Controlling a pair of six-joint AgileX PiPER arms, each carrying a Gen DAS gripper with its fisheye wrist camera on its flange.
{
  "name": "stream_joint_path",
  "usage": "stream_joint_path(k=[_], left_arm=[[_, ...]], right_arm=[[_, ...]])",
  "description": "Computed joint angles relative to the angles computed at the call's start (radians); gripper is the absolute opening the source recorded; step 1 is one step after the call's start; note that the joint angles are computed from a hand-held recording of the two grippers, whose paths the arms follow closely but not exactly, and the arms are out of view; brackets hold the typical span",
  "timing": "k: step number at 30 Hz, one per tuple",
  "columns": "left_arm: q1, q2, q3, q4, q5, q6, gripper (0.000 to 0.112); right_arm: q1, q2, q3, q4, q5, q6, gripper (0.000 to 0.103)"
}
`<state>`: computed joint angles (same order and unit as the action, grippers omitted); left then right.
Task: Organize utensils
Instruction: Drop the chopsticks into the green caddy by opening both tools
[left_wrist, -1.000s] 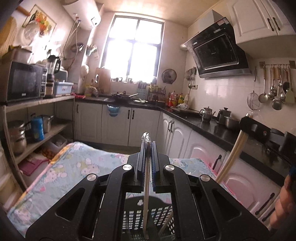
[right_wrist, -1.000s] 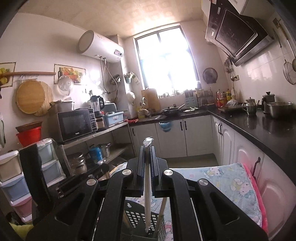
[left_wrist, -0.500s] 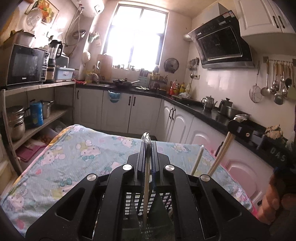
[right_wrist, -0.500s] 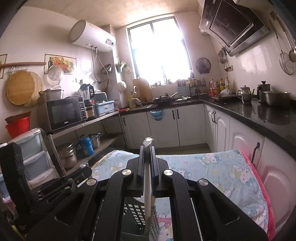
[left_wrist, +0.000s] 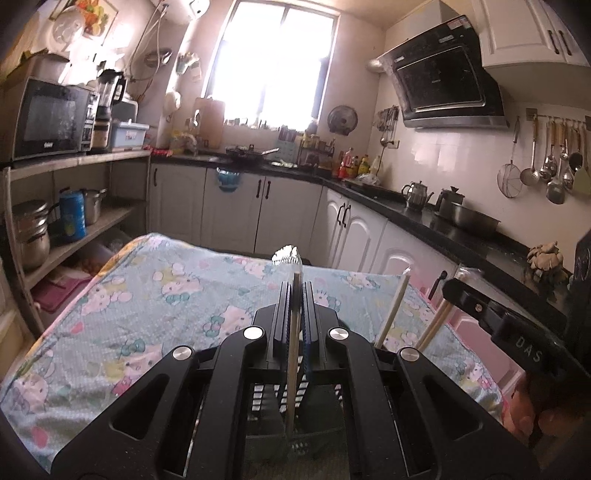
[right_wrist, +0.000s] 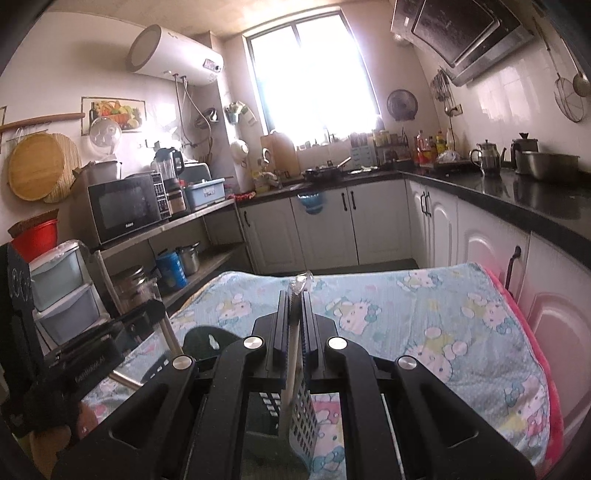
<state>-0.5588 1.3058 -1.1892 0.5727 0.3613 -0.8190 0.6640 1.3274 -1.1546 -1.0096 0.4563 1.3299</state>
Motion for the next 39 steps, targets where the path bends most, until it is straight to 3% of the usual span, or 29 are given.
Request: stream_joint_path(k=[3, 7, 12, 20, 27, 30, 39], left_arm=[[0.019, -0.01, 0.002, -0.105, 0.005, 0.085, 0.003], [0.033, -0.022, 0.003, -0.177, 0.024, 0.14, 0.01], [0.029, -0.047, 0.021, -0.212, 0.041, 0.167, 0.026], [0.022, -0.117, 0.074, -0.293, 0.057, 0.245, 0.04], [0.03, -0.168, 0.103, -0.418, 0.093, 0.361, 0.055], [0.018, -0.196, 0.127, -0.39, 0.094, 0.339, 0.066], [0.019, -0.262, 0.178, -0.39, 0.115, 0.339, 0.082]], right_arm=[[-0.006, -0.017, 0.016, 0.076, -0.004, -0.057, 0.008], [-0.01, -0.033, 0.029, 0.155, -0.005, -0.11, 0.018], [0.005, -0.042, 0.028, 0.217, 0.015, -0.172, 0.025], [0.04, -0.056, 0.043, 0.297, 0.059, -0.243, 0.034], [0.089, -0.085, 0.065, 0.278, 0.106, -0.212, 0.041], [0.104, -0.102, 0.075, 0.277, 0.119, -0.198, 0.045], [0.182, -0.149, 0.101, 0.223, 0.189, -0.118, 0.057]])
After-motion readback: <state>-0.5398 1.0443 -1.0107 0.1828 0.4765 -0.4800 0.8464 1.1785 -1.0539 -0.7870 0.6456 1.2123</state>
